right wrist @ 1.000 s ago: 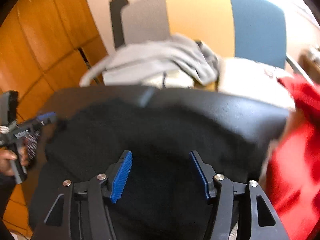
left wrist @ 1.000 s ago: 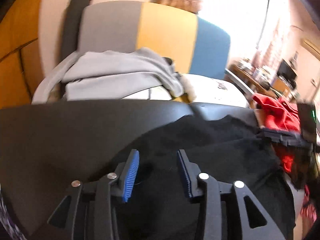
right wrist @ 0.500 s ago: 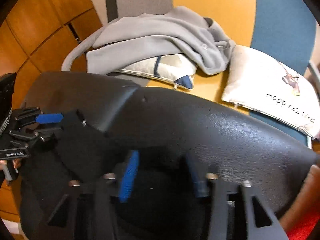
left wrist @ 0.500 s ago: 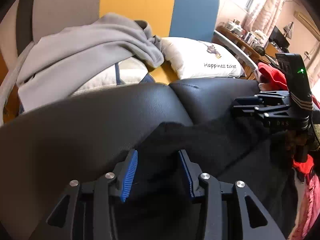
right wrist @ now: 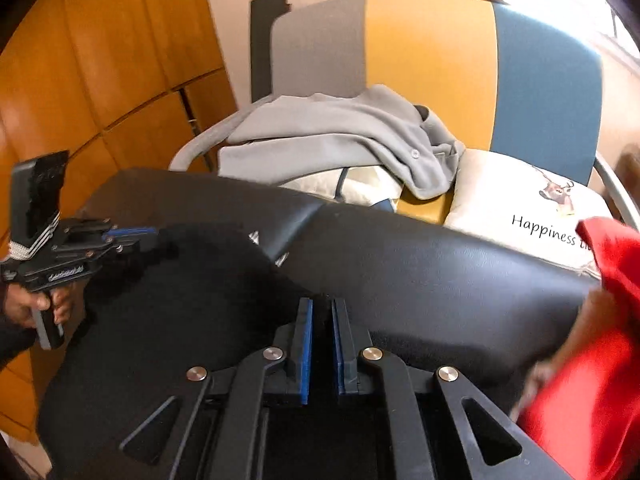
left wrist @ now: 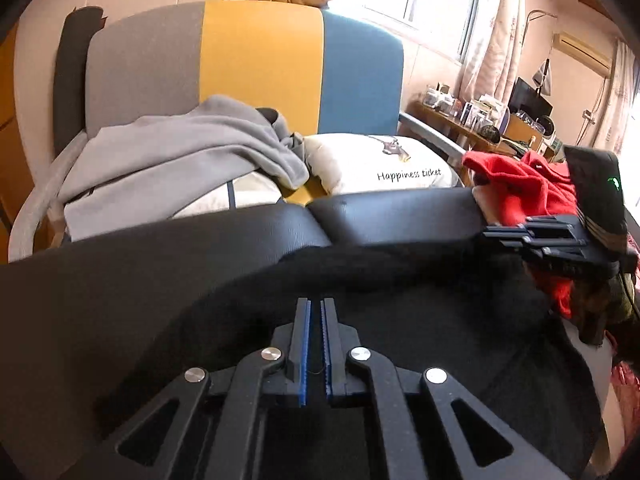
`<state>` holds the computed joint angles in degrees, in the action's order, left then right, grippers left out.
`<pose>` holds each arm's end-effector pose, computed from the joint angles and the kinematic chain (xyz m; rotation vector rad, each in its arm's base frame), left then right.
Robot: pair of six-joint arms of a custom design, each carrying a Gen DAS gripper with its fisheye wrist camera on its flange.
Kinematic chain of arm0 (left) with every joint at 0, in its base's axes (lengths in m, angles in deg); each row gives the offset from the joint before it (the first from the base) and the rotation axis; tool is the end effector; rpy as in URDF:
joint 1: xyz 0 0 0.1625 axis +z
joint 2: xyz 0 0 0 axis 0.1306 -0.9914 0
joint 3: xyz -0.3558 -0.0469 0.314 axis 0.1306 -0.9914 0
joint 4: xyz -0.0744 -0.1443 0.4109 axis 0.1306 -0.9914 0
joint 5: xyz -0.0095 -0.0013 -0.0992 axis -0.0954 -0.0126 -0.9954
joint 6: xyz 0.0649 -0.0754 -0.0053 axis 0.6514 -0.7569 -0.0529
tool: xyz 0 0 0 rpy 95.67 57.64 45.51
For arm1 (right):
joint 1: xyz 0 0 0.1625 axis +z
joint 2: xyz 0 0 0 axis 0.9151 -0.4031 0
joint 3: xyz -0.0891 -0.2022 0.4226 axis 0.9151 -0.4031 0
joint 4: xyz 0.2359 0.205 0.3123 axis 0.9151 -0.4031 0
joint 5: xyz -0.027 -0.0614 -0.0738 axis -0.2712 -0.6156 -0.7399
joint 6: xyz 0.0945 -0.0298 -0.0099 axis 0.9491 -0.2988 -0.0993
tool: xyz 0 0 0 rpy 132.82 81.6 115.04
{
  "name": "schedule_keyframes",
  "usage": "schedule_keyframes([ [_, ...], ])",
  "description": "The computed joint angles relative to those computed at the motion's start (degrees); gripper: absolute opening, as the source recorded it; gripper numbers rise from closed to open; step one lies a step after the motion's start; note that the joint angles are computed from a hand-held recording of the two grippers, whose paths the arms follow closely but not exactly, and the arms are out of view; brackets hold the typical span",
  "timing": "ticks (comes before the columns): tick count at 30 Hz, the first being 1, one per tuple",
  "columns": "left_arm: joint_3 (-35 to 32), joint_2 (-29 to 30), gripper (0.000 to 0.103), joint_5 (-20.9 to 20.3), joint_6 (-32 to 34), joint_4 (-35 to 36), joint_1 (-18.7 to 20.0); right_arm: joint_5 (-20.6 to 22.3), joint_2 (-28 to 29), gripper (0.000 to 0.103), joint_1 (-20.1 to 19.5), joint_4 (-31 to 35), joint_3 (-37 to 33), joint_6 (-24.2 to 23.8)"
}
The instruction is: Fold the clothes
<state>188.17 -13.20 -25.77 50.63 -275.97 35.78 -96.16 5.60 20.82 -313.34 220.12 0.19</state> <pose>-0.1219 -0.3684 0.0791 0.9128 2.5354 -0.6654 0.0887 -0.3784 0.1311 0.7337 -2.4478 0.7325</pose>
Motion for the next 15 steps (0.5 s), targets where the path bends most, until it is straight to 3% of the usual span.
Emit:
schedule_keyframes([
  [1, -0.6, -0.8, 0.024, -0.1, -0.3, 2.1, 0.6, -0.2, 1.0, 0.009, -0.3, -1.8, 0.8, 0.1],
  [3, -3.4, -3.3, 0.036, -2.6, 0.8, 10.2, 2.7, -0.3, 1.5, 0.009, -0.8, -2.5, 1.1, 0.9],
  [6, -6.8, -4.7, 0.064, -4.4, 4.8, 18.1, 4.6, 0.3, 1.2, 0.009, -1.4, -1.9, 1.1, 2.1],
  [9, -11.2, -5.3, 0.068, -7.1, 8.2, 27.3, 7.3, 0.3, 1.7, 0.009, -1.7, -1.4, 0.7, 1.5],
  [15, -20.5, -3.1, 0.066, -15.6, 6.7, 39.3, 14.5, 2.5, 2.8, 0.009, -4.2, -1.6, 0.5, 1.1],
])
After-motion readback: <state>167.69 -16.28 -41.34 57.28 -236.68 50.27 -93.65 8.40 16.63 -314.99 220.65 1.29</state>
